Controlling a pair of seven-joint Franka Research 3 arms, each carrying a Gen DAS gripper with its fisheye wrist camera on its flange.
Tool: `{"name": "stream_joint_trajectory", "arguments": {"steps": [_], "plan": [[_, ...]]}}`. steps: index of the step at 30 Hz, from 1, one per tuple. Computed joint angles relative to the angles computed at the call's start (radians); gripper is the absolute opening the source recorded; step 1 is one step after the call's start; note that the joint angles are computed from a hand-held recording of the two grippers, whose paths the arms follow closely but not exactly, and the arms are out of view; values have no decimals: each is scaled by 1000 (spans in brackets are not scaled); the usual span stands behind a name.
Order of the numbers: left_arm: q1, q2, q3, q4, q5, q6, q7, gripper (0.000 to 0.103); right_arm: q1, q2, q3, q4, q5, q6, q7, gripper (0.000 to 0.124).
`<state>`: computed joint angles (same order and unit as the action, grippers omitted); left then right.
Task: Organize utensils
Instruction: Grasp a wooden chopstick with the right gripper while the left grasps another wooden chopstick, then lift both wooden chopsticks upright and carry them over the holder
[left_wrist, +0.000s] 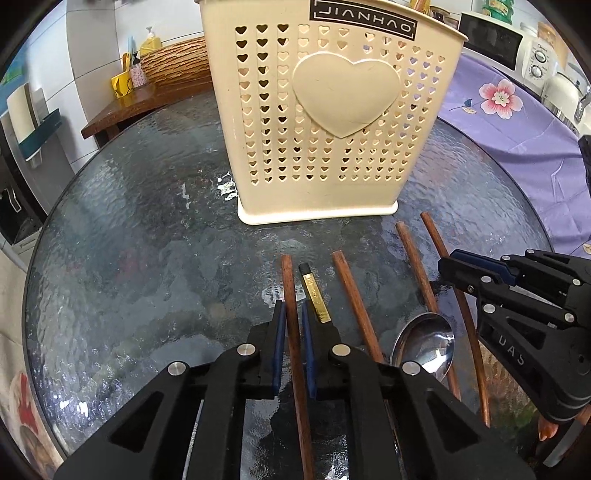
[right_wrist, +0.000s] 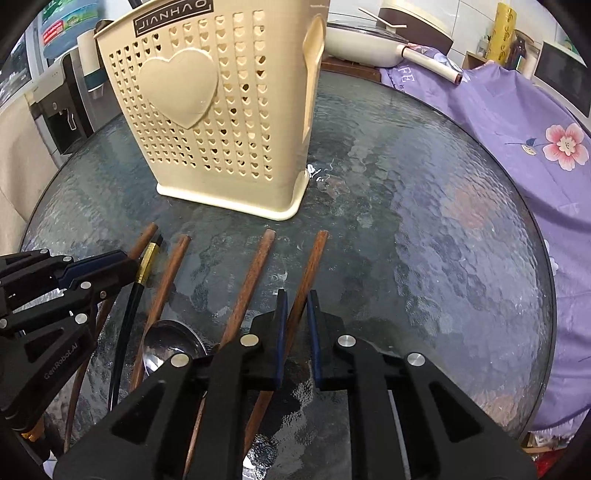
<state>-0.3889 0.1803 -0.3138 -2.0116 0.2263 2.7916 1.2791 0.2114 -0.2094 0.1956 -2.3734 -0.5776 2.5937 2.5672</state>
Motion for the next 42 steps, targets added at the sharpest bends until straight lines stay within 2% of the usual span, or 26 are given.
{"name": "stream_joint_trajectory", "arguments": {"steps": [12, 33, 42], "plan": [[-3, -3, 2, -5, 15, 2, -5, 7, -3, -4, 3, -9, -5, 23, 2, 11], [28, 10, -16, 3, -93, 14, 67, 7, -23, -22, 7, -34, 22, 75, -8, 7], [42, -20, -29, -29, -156, 49, 113, 6, -54, -76, 15, -92, 67, 174, -30, 7]]}}
